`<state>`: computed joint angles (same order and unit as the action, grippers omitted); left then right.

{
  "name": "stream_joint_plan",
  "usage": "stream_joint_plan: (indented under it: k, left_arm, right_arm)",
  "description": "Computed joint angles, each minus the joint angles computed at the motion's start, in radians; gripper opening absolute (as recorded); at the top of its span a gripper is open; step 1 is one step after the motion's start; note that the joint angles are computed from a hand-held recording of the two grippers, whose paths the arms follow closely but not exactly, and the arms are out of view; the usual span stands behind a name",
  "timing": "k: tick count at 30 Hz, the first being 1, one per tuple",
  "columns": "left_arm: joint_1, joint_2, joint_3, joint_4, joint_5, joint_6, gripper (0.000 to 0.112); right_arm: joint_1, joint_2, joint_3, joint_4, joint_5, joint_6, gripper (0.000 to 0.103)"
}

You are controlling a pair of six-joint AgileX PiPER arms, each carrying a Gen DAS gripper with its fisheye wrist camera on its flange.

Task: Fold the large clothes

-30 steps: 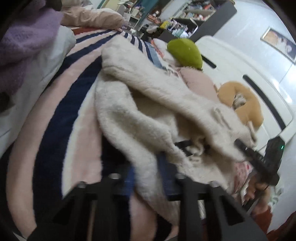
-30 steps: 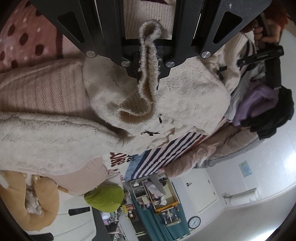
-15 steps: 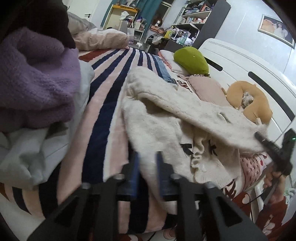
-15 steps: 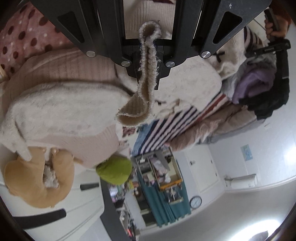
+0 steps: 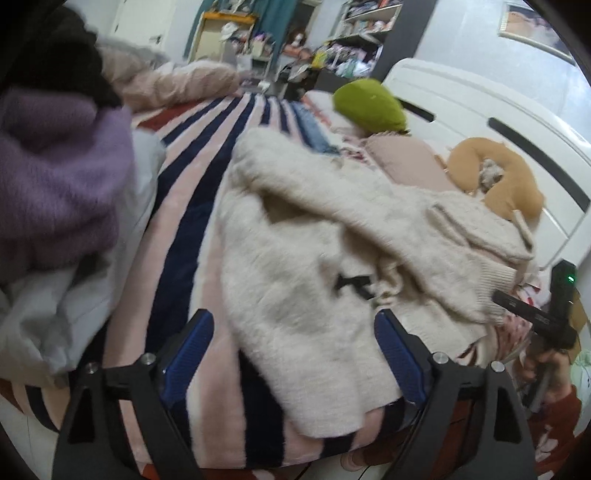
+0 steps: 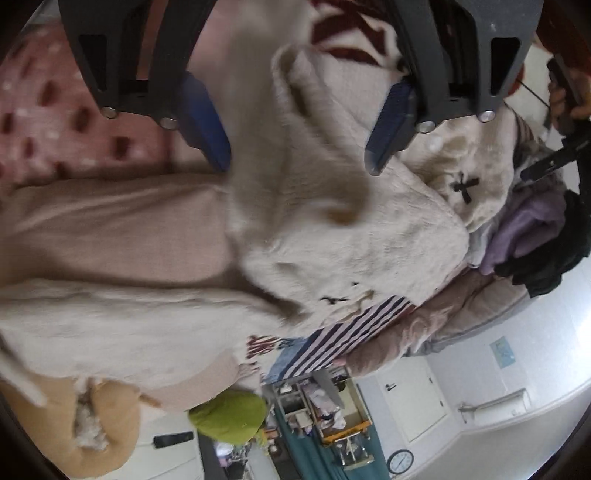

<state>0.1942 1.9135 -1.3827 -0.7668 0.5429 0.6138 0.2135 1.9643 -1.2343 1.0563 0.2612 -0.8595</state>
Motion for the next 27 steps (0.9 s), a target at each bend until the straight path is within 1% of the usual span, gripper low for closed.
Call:
stream_joint_plan:
  k: [1,2,3,4,6,7,8,9,10,11,12,13,14,15,16,19,20,21,22,23,24,25,26,27]
  left_arm:
    - [0.006,0.019,-0.011,-0.001,0.013,-0.004,0.086]
    - [0.01,0.042,-0.021,-0.012,0.025,0.002,0.086]
    - [0.015,0.071,-0.034,-0.028,0.036,0.013,0.086]
    - [0.019,0.093,-0.043,-0.047,0.046,0.028,0.086]
    - [0.033,0.145,-0.066,-0.116,0.07,0.05,0.083]
    - [0.04,0.157,-0.065,-0.162,0.075,0.071,0.072]
    - [0.046,0.162,-0.06,-0.217,0.079,0.103,0.048]
    - [0.059,0.172,-0.067,-0.265,0.116,0.132,0.031]
    - [0.064,0.178,-0.075,-0.275,0.144,0.138,0.007]
    - [0.066,0.169,-0.07,-0.28,0.166,0.15,0.007]
    - [0.061,0.137,-0.043,-0.279,0.161,0.181,0.007]
    - [0.063,0.102,-0.013,-0.302,0.175,0.224,0.006]
    - [0.07,0.082,0.008,-0.329,0.19,0.255,0.006]
    - [0.081,0.049,0.042,-0.369,0.209,0.294,0.006]
    - [0.088,0.03,0.059,-0.377,0.219,0.304,0.005]
    - [0.098,-0.015,0.093,-0.341,0.239,0.297,0.005]
    - [0.091,-0.02,0.098,-0.316,0.231,0.283,0.005]
    - [0.076,-0.023,0.107,-0.272,0.202,0.258,0.005]
    - [0.063,-0.018,0.104,-0.233,0.186,0.236,0.006]
    - [0.056,-0.014,0.095,-0.196,0.178,0.207,0.013]
    - [0.043,-0.014,0.093,-0.137,0.154,0.161,0.02]
    - [0.034,-0.017,0.088,-0.077,0.139,0.112,0.036]
    - [0.034,-0.034,0.096,-0.043,0.124,0.096,0.048]
    - [0.043,-0.062,0.117,-0.046,0.106,0.118,0.052]
  right_arm:
    - [-0.018,0.006,0.001,-0.001,0.042,0.009,0.074]
    - [-0.047,0.024,-0.01,0.001,0.114,0.014,0.074]
    - [-0.067,0.048,-0.02,0.028,0.175,-0.012,0.074]
    - [-0.078,0.068,-0.018,0.075,0.21,-0.066,0.076]
    - [-0.068,0.085,-0.011,0.206,0.194,-0.201,0.075]
    - [-0.073,0.097,-0.016,0.274,0.217,-0.246,0.065]
    - [-0.086,0.118,-0.031,0.338,0.267,-0.276,0.052]
    - [-0.092,0.153,-0.065,0.376,0.327,-0.282,0.021]
    - [-0.093,0.171,-0.085,0.375,0.347,-0.276,0.01]
    - [-0.085,0.172,-0.093,0.352,0.328,-0.256,0.01]
    - [-0.077,0.16,-0.081,0.367,0.306,-0.277,0.009]
    - [-0.084,0.141,-0.053,0.422,0.322,-0.337,0.009]
    - [-0.102,0.117,-0.013,0.503,0.362,-0.413,0.008]
    - [-0.119,0.092,0.023,0.553,0.394,-0.457,0.008]
    - [-0.135,0.062,0.06,0.586,0.42,-0.496,0.008]
    - [-0.159,-0.012,0.134,0.596,0.435,-0.541,0.008]
    - [-0.166,-0.019,0.148,0.594,0.445,-0.543,0.008]
    - [-0.167,-0.018,0.154,0.581,0.445,-0.53,0.008]
    - [-0.155,-0.013,0.15,0.558,0.42,-0.503,0.009]
    - [-0.143,-0.001,0.132,0.506,0.376,-0.453,0.01]
    - [-0.122,0.003,0.121,0.445,0.32,-0.39,0.015]
    - [-0.101,0.003,0.107,0.35,0.259,-0.294,0.021]
    - [-0.088,-0.002,0.096,0.266,0.222,-0.219,0.023]
    - [-0.085,-0.02,0.101,0.217,0.202,-0.184,0.029]
